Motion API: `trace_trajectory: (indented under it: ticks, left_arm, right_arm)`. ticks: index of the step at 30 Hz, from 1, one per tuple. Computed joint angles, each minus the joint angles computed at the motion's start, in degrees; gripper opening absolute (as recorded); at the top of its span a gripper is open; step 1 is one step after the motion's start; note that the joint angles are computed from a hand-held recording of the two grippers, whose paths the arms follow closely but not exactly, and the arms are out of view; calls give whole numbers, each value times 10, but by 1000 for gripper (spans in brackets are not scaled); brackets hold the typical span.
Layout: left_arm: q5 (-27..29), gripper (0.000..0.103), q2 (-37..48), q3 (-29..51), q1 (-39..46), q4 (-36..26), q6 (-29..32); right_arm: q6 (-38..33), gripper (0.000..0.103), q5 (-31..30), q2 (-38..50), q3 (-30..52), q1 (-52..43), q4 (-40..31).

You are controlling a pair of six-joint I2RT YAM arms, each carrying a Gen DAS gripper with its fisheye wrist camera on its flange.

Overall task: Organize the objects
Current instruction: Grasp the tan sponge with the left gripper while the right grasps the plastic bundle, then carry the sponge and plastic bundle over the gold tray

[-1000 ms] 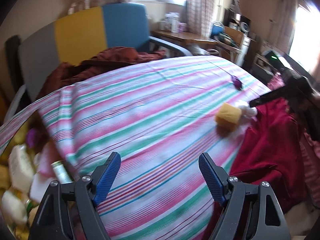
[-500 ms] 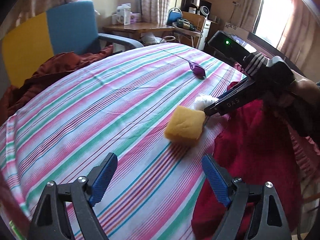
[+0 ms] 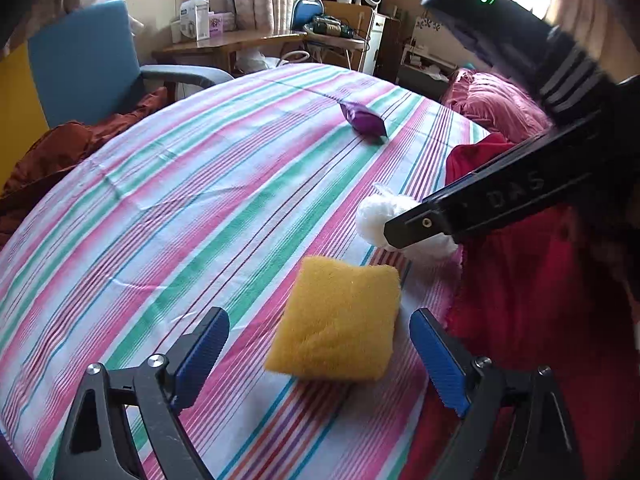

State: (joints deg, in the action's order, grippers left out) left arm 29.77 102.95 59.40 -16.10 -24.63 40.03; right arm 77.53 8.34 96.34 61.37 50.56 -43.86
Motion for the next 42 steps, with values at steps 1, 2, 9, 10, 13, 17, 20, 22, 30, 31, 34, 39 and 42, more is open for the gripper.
trace_trajectory:
  ticks: [1,2,9,10,13,17,20,22,30,31,34,39,42]
  left_arm:
    - [0,92,7,4,-4,4,-5]
    - [3,88,14,7,-7,7,-11]
    - [28,55,5,-2,15,-19,-1]
    - [32,54,2,-6,27,-26,2]
    - [40,54,-8,-12,81,-51,9]
    - [41,54,-31,-34,169,-69,20]
    - [39,54,-48,-51,227,-75,28]
    - [41,54,-59,-64,258,-75,37]
    - [54,54,-65,-82,318,-82,60]
    - [53,54,-69,-85,321,-83,63]
    - [54,53,-74,-86,342,-92,81]
    - [59,52,-90,-83,396,-106,103]
    - [82,52,-107,-69,437,-129,117]
  right_arm:
    - [2,49,0,-2,-2,2,1]
    - [4,49,0,-4,-4,3,2]
    - [14,49,-4,-7,-6,13,-4]
    - [13,49,-8,-6,-5,13,-5]
    - [9,49,-17,-2,-2,15,-9]
    - [-6,49,-33,16,16,16,-28]
    - [-13,49,-46,27,25,16,-40]
    - [-12,49,-52,29,26,15,-45]
    - [10,40,-37,31,37,35,-83]
    - [10,36,-31,34,44,39,-93]
    - [18,34,-2,44,69,58,-132]
    - [38,33,43,49,96,88,-179]
    - [60,33,67,59,122,108,-219]
